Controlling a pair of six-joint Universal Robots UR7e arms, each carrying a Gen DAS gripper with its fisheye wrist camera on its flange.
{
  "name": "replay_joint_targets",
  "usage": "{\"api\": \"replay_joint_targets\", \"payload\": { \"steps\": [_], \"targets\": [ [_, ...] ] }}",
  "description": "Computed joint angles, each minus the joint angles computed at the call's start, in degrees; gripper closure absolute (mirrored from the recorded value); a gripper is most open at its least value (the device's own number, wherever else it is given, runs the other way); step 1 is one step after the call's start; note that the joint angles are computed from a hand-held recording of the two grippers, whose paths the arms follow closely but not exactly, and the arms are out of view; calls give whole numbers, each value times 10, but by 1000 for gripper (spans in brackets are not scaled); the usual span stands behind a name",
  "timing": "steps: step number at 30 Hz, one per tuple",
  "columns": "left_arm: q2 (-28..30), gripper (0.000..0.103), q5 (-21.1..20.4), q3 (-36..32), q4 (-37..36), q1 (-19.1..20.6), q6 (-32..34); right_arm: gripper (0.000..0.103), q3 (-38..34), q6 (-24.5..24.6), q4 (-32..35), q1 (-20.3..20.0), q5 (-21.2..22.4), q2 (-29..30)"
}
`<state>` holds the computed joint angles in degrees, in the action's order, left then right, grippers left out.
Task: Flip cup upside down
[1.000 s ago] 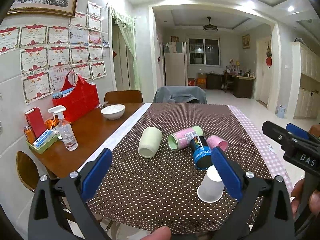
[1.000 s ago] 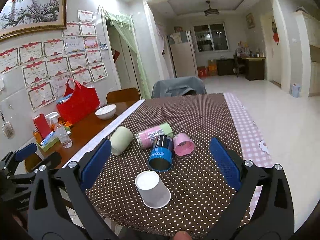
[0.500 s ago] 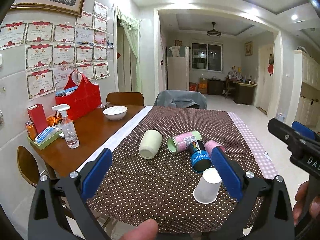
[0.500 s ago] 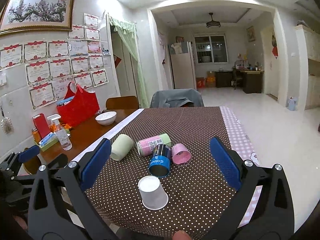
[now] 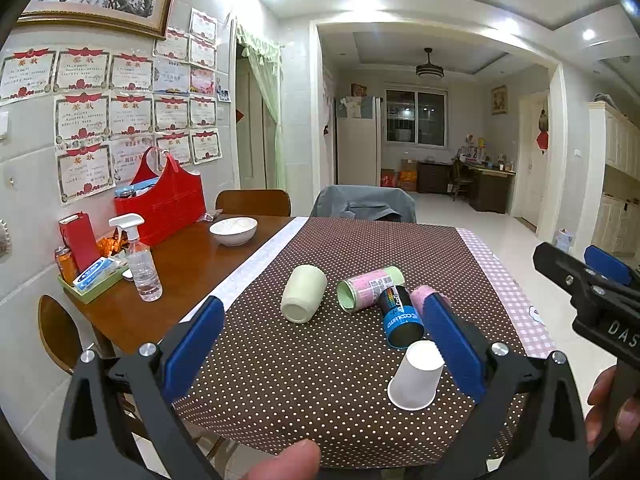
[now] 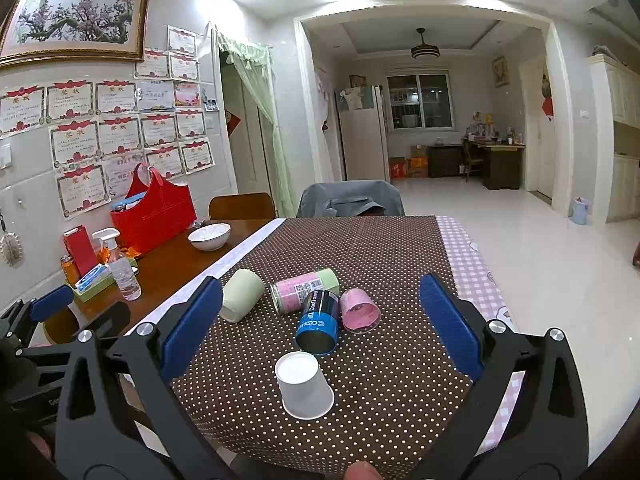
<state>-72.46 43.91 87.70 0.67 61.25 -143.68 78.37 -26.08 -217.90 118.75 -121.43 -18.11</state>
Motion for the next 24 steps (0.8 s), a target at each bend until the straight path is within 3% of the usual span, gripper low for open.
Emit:
{"api": "replay_joint_targets", "payload": {
  "steps": [24],
  "targets": [
    [-4, 5, -1, 13, -25, -3, 22, 6, 2, 12, 16, -6, -2, -2]
  ]
}}
